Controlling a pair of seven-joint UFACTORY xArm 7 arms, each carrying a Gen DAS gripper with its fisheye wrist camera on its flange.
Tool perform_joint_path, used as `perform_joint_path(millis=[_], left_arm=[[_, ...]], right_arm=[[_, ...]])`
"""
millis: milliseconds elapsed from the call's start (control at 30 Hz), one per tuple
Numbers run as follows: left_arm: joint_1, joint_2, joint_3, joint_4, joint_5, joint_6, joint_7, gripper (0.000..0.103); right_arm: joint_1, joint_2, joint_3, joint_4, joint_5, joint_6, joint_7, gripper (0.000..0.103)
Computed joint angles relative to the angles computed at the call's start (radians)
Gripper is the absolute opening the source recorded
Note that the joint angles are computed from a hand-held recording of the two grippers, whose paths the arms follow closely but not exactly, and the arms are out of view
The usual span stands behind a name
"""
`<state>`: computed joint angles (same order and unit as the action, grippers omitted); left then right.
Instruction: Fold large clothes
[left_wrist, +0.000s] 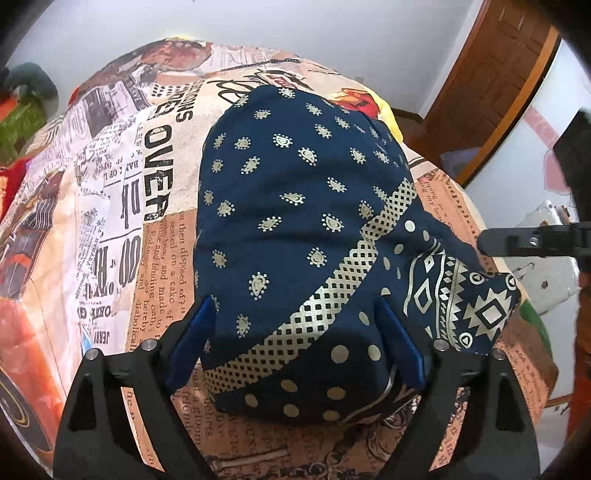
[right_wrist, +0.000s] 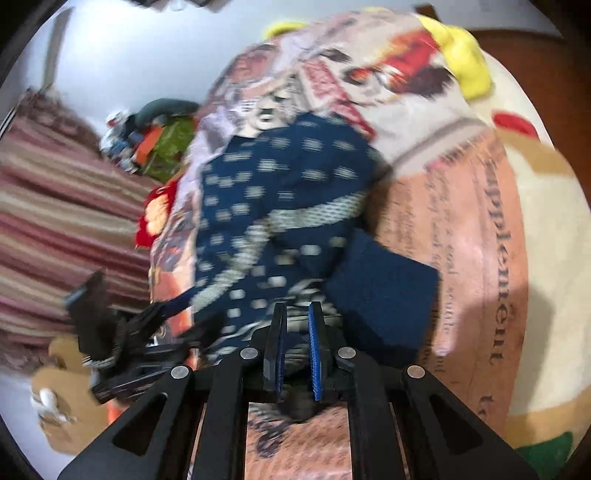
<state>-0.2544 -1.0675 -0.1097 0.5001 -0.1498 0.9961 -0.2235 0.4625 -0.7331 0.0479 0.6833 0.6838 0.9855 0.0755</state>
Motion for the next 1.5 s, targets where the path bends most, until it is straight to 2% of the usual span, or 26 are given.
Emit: perform_joint_path(millis=[100, 167, 267, 367, 500, 633, 833, 967, 1067, 1133, 1167, 1267, 1333, 1500], left_arm=[[-0.004, -0.006, 0.000, -0.005, 0.004, -0.001, 0.005, 0.089], [-0.008, -0.012, 0.006, -0.007, 0.001, 0.003, 0.011, 0.089], [-0.012, -0.009, 0.002, -0.016, 0.001, -0.005, 0.021, 0.089], [-0.015, -0.020, -0.013, -0.028, 0.010, -0.019, 0.022, 0.089], [-0.022, -0.023, -0.004, -0.027, 0.013, -0.011, 0.035, 0.089], [-0.024, -0.047, 0.031, -0.021, -0.003, 0.023, 0.054, 0.089], [0.030, -0.101, 0.058, -0.010, 0.009, 0.068, 0.078, 0.088], [0.072, -0.121, 0.088, -0.003, 0.028, 0.058, 0.107, 0.088], [0.084, -0.074, 0.124, 0.010, 0.007, 0.050, 0.131, 0.088], [0.086, -0.032, 0.139, 0.014, -0.016, 0.039, 0.143, 0.088], [0.083, -0.010, 0.151, 0.013, -0.033, 0.032, 0.151, 0.089], [0.073, 0.039, 0.189, 0.003, -0.103, -0.004, 0.168, 0.090], [0.071, 0.076, 0.211, 0.007, -0.151, -0.020, 0.172, 0.092], [0.068, 0.160, 0.225, 0.018, -0.213, -0.057, 0.212, 0.099]], right_arm=[[0.016, 0.038, 0.028, 0.075, -0.066, 0.058, -0.026, 0.007], [0.015, 0.079, 0.079, 0.124, -0.168, 0.116, -0.045, 0.007], [0.011, 0.103, 0.138, 0.115, -0.281, 0.163, -0.054, 0.007], [0.028, 0.068, 0.141, 0.046, -0.298, 0.129, -0.091, 0.007], [0.035, 0.042, 0.152, 0.040, -0.349, 0.143, -0.115, 0.007], [0.042, -0.001, 0.161, 0.016, -0.383, 0.134, -0.126, 0.007], [0.036, -0.053, 0.189, -0.011, -0.458, 0.118, -0.128, 0.007], [0.029, -0.066, 0.213, -0.007, -0.487, 0.086, -0.087, 0.007], [-0.036, -0.077, 0.247, 0.017, -0.580, 0.084, -0.012, 0.007], [-0.024, -0.074, 0.186, 0.016, -0.534, 0.061, -0.005, 0.007], [-0.002, -0.066, 0.122, 0.011, -0.459, 0.045, -0.014, 0.007], [0.015, -0.024, 0.022, 0.007, -0.290, 0.030, -0.007, 0.007], [0.002, 0.018, 0.002, 0.009, -0.228, 0.025, 0.002, 0.007], [-0.048, 0.100, 0.008, 0.026, -0.221, -0.029, -0.031, 0.007]])
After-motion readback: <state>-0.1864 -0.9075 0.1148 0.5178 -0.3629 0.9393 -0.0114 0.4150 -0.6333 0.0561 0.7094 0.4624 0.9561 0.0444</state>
